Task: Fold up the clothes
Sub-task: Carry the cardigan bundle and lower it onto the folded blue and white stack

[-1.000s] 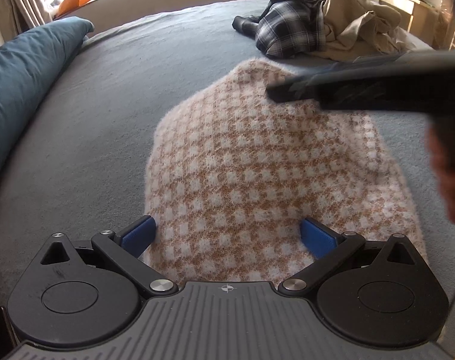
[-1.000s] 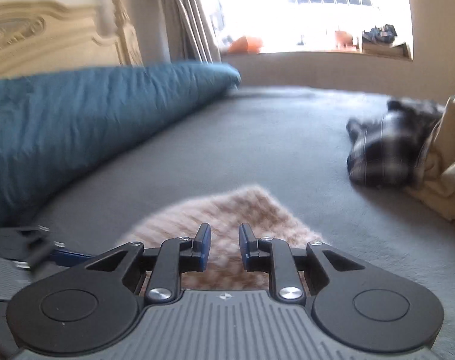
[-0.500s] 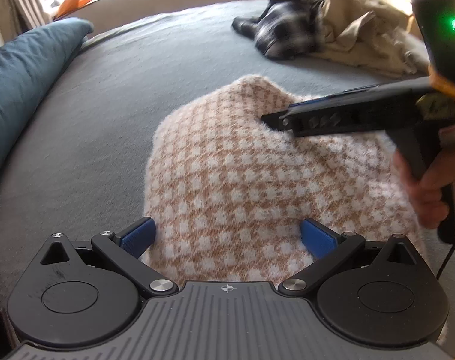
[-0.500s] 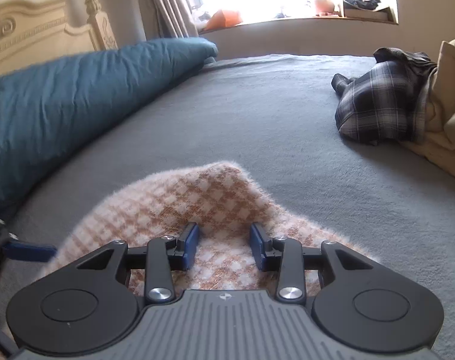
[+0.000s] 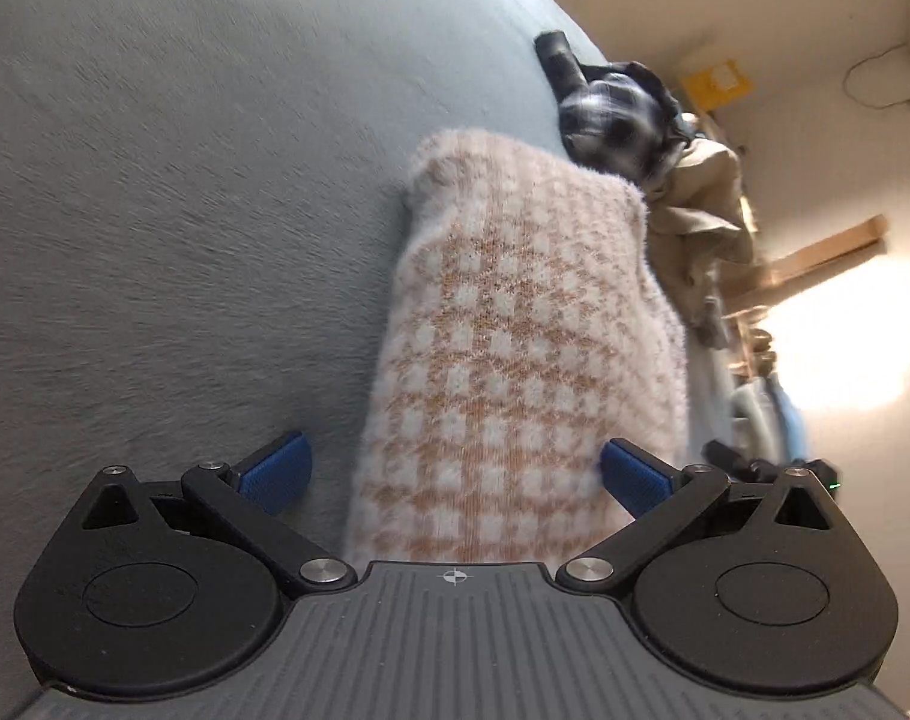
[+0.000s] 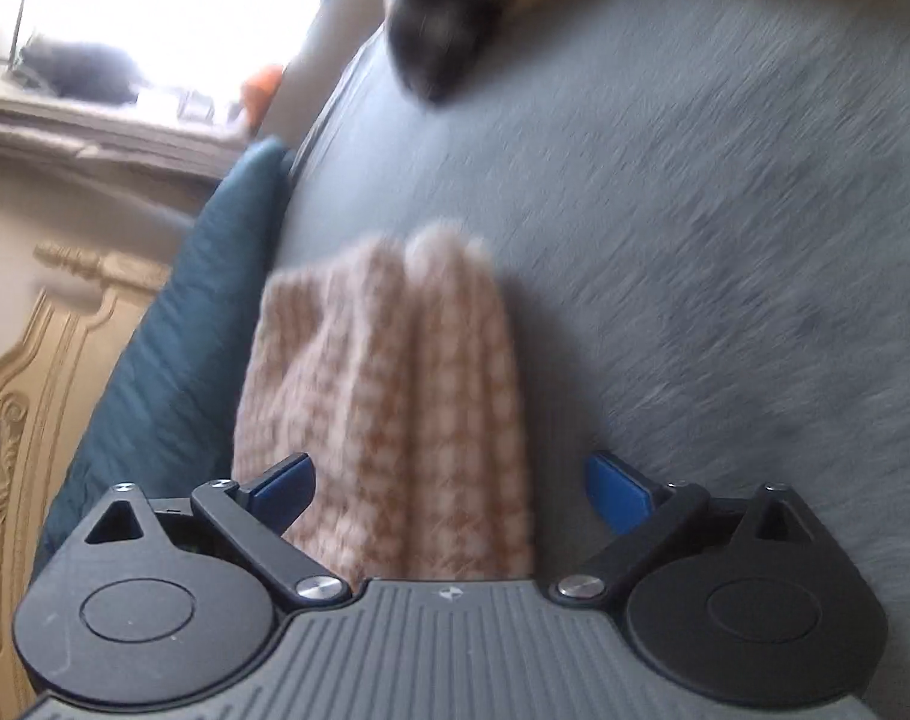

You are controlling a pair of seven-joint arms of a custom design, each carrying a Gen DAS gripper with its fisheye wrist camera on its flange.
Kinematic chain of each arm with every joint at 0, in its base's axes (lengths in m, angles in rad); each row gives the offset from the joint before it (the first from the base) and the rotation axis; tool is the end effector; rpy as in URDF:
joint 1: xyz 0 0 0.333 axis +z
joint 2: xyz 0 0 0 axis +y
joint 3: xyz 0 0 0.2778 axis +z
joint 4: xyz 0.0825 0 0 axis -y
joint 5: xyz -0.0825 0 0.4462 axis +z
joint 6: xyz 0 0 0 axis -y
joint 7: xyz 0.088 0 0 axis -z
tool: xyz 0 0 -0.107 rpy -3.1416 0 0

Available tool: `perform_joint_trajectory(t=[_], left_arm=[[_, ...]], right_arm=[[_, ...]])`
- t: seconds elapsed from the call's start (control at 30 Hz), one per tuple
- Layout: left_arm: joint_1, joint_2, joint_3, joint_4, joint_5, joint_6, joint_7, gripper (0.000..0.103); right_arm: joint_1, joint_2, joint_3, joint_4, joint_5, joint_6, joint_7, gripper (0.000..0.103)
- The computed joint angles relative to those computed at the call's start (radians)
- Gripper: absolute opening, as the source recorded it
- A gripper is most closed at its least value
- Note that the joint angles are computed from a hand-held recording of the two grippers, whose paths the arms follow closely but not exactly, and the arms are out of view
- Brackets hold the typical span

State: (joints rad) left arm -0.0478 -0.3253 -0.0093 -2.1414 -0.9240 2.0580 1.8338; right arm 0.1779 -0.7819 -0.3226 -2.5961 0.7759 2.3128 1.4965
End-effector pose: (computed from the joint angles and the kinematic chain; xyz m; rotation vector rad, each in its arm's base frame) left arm 0.5552 -0.0747 0.5319 1.8392 -1.7754 1.1042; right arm 0.4481 -0.0493 0.5012 -1.1547 1.8473 0.3401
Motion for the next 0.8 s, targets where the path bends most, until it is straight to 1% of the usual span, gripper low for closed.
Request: perform_joint_trajectory(t=[0.07,0.17,0.27,0.37,0.4,0.47,0.5,0.53,0.6,0.67,0.73,0.77,0.8], left_arm=[[-0.009,0.002,0.001,0.003,-0.011,-0.019,0.032,0.103],[-0.02,0.006,0.0,0.007,-0.025,-0.049,0.08,0.103],[-0.026,-0.035,-0.003,-0.031,-0.012,-0.071,0.14,0.103],[-0.034,-0.05,-0.012,-0.052,-0.008,-0.034,0.158,0.103],[-0.037,-0.034,-0.008,-0.043,-0.025,-0.034,0.144,0.103],[-0.039,-0.002,-0.003,-0.023,-0.059,-0.034,0.107,0.103],[-0.039,0.01,-0.004,-0.014,-0.069,-0.035,0.09,0.103],[-0.038,0.019,-0.007,-0.006,-0.07,-0.037,0.084,0.103],[-0.037,0.031,-0.011,0.011,-0.068,-0.049,0.085,0.103],[-0.036,0.038,-0.011,0.023,-0.083,-0.066,0.074,0.103],[-0.033,0.053,-0.006,0.04,-0.125,-0.083,0.029,0.103],[-0.029,0.061,-0.002,0.052,-0.138,-0.098,0.016,0.103],[-0.024,0.067,0.001,0.065,-0.144,-0.114,0.009,0.103]], right_arm=[[0.027,0.019,0.0,0.013,0.004,-0.011,-0.036,0.103],[0.047,0.009,-0.001,0.011,0.009,-0.071,-0.086,0.103],[0.053,-0.035,-0.009,-0.02,0.027,-0.153,-0.121,0.103],[0.049,-0.053,0.001,-0.032,0.031,-0.185,-0.152,0.103],[0.049,-0.056,0.003,-0.034,0.033,-0.193,-0.161,0.103],[0.07,0.008,-0.016,0.002,0.09,-0.173,-0.182,0.103],[0.078,0.04,-0.024,0.021,0.122,-0.166,-0.193,0.101],[0.084,0.073,-0.029,0.041,0.156,-0.161,-0.205,0.1],[0.095,0.135,-0.023,0.079,0.217,-0.153,-0.244,0.1],[0.074,0.139,0.016,0.092,0.202,-0.159,-0.255,0.097],[0.055,0.128,0.043,0.096,0.184,-0.165,-0.252,0.083],[0.052,0.126,0.04,0.101,0.194,-0.168,-0.251,0.08],[0.049,0.124,0.038,0.107,0.203,-0.171,-0.249,0.075]])
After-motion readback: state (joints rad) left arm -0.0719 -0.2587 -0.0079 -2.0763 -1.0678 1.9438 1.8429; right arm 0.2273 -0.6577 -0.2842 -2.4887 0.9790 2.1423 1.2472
